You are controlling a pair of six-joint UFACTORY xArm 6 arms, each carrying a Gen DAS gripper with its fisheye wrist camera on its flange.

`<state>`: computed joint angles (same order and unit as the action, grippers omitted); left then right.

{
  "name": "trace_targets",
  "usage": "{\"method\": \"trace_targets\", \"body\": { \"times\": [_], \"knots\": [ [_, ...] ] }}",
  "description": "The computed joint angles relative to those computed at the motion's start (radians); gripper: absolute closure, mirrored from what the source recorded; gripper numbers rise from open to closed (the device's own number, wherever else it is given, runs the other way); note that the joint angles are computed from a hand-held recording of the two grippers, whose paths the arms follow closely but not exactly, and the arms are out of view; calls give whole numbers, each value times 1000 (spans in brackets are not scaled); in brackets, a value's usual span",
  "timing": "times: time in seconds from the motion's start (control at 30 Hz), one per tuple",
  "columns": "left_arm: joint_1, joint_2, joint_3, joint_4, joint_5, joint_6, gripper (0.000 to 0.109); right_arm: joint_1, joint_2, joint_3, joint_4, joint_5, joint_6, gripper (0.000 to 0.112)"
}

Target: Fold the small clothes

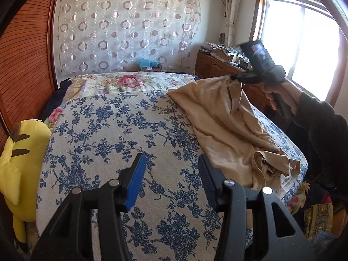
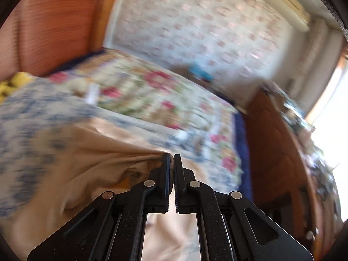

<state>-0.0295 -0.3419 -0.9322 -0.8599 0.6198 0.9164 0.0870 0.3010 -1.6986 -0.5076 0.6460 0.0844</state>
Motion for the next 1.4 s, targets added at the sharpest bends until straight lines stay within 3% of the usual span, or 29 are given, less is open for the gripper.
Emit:
{"method": "trace_targets", "body": {
  "times": [0.07, 0.13, 0.17, 0.23, 0.3, 0.47, 0.53, 0.63, 0.7, 0.77, 0.83, 1.07, 1.13, 1.27, 1.4],
  "knots": [
    [-1, -1, 1, 4, 2, -4, 60, -26, 47, -45, -87, 48, 77, 106],
    [-5, -4, 4, 8, 2, -7, 60, -57, 46, -32, -27, 40, 78, 88],
    [-8, -3, 5, 11, 3, -10, 60, -72, 32, -8, 30, 22, 67, 85],
    [-15, -3, 8, 14, 1, -13, 60, -90, -11, 54, 131, -25, 47, 84],
    [-26, -1, 9, 19, -3, -19, 60, -91, -57, 118, 317, -65, -85, 84],
    [-51, -7, 15, 26, -10, -27, 60, -30, -137, 240, 496, -84, -244, 81],
    [-56, -9, 14, 31, -7, -26, 60, -1, -146, 265, 461, -72, -242, 75],
    [-62, -7, 9, 37, -3, -28, 60, 14, -125, 268, 253, -31, -136, 75],
    [-66, -7, 8, 34, -3, -27, 60, 1, -114, 263, 259, -7, -150, 75],
    [-69, -4, 9, 33, -2, -25, 60, -25, -126, 278, 333, -17, -208, 101],
    [-72, -3, 12, 30, 0, -23, 60, -50, -156, 312, 306, -61, -191, 107],
    [-88, 0, 19, 28, 0, -24, 60, -128, -193, 321, 177, -60, -55, 106],
    [-94, -2, 20, 35, -4, -28, 60, -121, -204, 324, 102, -45, 13, 84],
    [-103, -1, 21, 36, -6, -34, 60, -105, -248, 372, 309, -110, -115, 78],
    [-108, -4, 25, 41, -5, -35, 60, -56, -223, 344, 551, -86, -242, 78]
  ]
}}
